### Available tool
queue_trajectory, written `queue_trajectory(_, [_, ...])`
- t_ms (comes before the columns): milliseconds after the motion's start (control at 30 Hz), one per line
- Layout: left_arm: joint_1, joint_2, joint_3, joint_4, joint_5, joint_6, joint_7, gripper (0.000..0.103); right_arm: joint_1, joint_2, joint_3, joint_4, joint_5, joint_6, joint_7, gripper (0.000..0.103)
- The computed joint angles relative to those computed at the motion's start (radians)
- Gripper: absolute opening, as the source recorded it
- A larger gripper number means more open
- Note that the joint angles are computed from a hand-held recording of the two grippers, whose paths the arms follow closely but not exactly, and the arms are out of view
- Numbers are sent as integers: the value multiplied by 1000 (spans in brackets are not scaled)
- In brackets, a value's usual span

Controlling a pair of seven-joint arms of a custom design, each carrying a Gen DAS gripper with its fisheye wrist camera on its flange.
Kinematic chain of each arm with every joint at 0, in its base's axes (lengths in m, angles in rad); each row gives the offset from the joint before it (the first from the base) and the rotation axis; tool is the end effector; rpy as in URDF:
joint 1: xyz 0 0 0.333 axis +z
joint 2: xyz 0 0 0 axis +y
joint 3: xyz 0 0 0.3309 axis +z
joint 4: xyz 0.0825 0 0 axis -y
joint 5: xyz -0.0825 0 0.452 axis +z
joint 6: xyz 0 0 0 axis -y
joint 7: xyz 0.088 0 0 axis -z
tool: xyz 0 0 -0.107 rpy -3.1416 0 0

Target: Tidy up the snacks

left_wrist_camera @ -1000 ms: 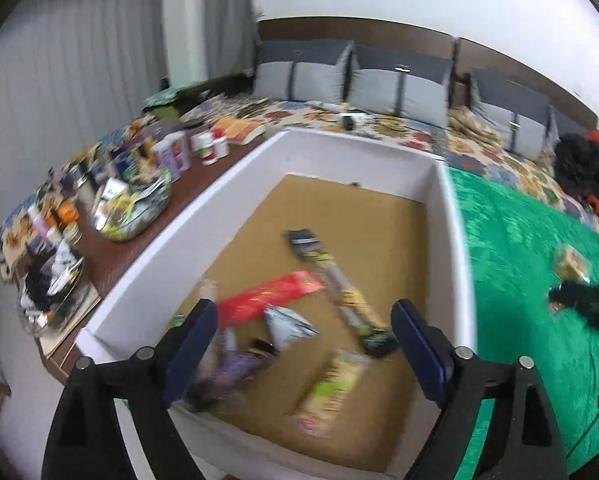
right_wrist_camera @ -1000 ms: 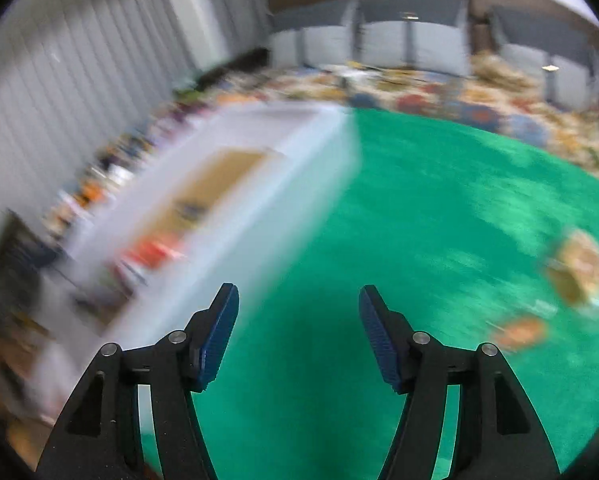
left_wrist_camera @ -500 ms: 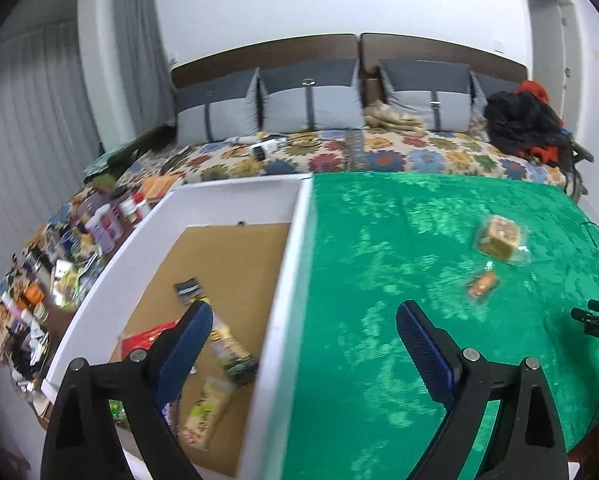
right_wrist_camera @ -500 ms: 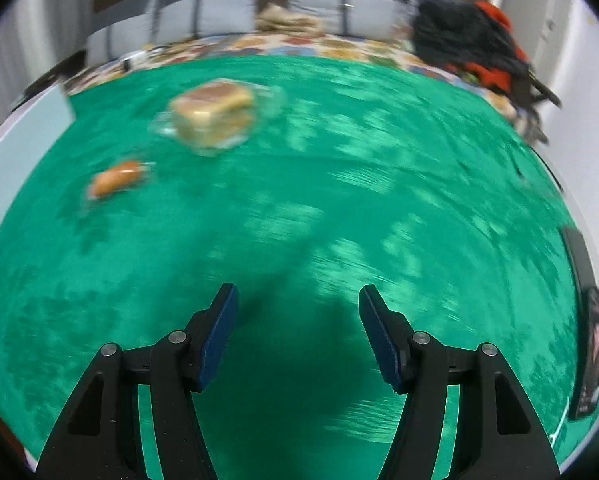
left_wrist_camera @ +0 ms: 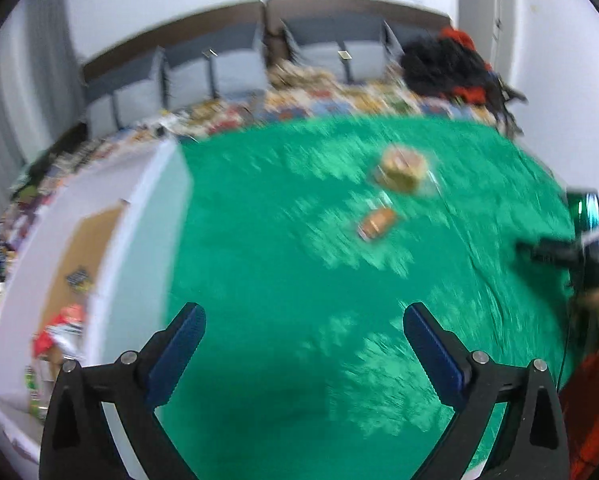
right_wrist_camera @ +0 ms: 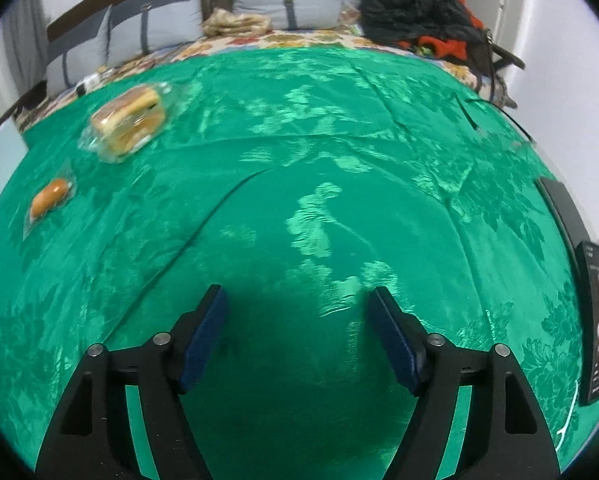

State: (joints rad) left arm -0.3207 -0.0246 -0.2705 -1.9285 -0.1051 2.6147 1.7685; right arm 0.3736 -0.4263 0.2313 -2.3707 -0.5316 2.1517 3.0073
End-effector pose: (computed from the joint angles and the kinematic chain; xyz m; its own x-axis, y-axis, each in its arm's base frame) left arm 0.5527 -0.3700 0.5716 -0.6487 -0.7602 -0.0365 -0.5601 0.5093 -0.6534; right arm 0.4208 0.2720 0.4951 -0.5475 -0.8364 -0.0243 -0.6868 0.4658 -0.5579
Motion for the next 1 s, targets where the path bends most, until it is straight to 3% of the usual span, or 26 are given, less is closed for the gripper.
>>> queue_trajectory(133, [-26,86,-14,41,42,-51,-30,99,-6,-22,4,-30,-23,16,25,86])
queue_trajectory(400, [-82,278,11,181,109,-101,-183,99,-5,-16,4,-23,-21,8,15,88])
queue_trajectory(600, [-114,301,38,151,192,48,-259,103,-5,-16,4,-23,-21,8,15,88])
queue_trajectory(1000, [-114,301,41,147,198,58,-267,103,-5,-16,4,-23,-21,9,15,88])
